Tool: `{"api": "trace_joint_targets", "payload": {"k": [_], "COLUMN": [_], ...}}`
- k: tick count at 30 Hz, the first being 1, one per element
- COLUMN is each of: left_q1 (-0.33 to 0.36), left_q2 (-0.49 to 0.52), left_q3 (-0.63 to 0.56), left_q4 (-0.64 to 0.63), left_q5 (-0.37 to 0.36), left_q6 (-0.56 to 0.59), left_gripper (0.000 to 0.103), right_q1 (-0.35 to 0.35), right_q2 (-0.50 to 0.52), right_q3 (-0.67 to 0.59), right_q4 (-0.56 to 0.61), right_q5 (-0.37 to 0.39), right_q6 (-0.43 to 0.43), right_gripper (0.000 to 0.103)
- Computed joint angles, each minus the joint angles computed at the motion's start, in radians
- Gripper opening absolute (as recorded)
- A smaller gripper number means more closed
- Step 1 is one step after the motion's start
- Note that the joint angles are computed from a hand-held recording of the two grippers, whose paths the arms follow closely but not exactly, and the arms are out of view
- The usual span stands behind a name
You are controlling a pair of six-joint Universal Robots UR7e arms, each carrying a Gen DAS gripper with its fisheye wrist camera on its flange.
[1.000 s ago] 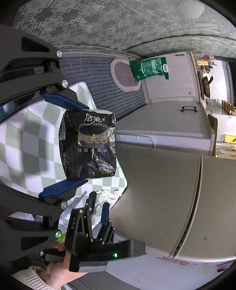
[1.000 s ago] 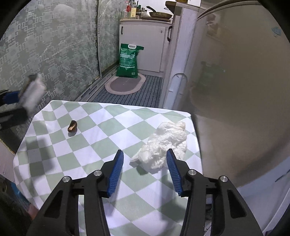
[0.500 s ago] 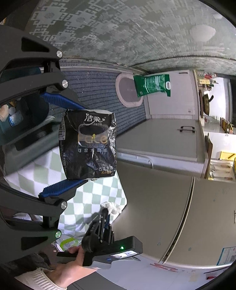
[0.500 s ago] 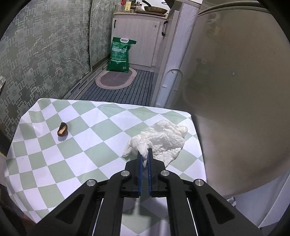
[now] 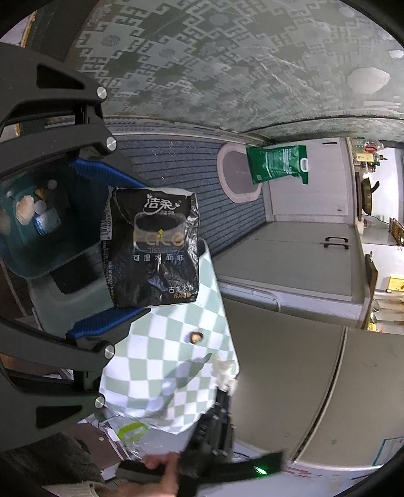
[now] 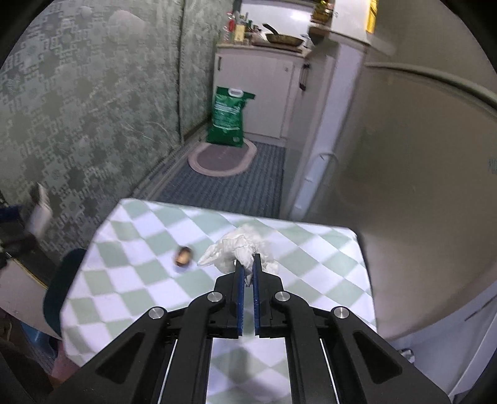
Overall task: Collect trash
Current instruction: 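Carry the snack bag and white tissue over the teal bin with both tools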
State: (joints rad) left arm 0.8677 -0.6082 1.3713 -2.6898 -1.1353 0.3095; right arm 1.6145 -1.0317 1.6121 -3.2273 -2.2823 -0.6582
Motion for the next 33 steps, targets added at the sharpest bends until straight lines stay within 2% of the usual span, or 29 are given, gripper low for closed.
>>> {"api": "trace_joint_targets", "payload": {"k": [7,13,22,33], "left_q1": [0.023,0.049,0.078,0.111], "left_q2": [-0.021,-0.03,-0.039,-0.03], "left_q3": [0.035,0.049,0.059,0.064], "left_q4": [0.024,0.057,0.114,0.231], "left_q5": [0.046,0.085,0.118,0.14], "left_q6": [0.007,0.006,-0.002,0.003], "left_gripper": [0.073,0.073,0.073,0.073], "right_q1": [0.041,0.061,0.086,0.114], "right_q2": [0.02,0.028,0.053,0.124], "right_q3": [-0.022,-0.037,-0.063,-0.121], "right_q4": [0.03,0.105,0.175,0.285], "right_q5": [0.053,0.131,0.199,0.224], "right_q6": [0.011,0.058,0.09,0.103], "right_gripper": [0.004,0.004,0.004,0.004]}}
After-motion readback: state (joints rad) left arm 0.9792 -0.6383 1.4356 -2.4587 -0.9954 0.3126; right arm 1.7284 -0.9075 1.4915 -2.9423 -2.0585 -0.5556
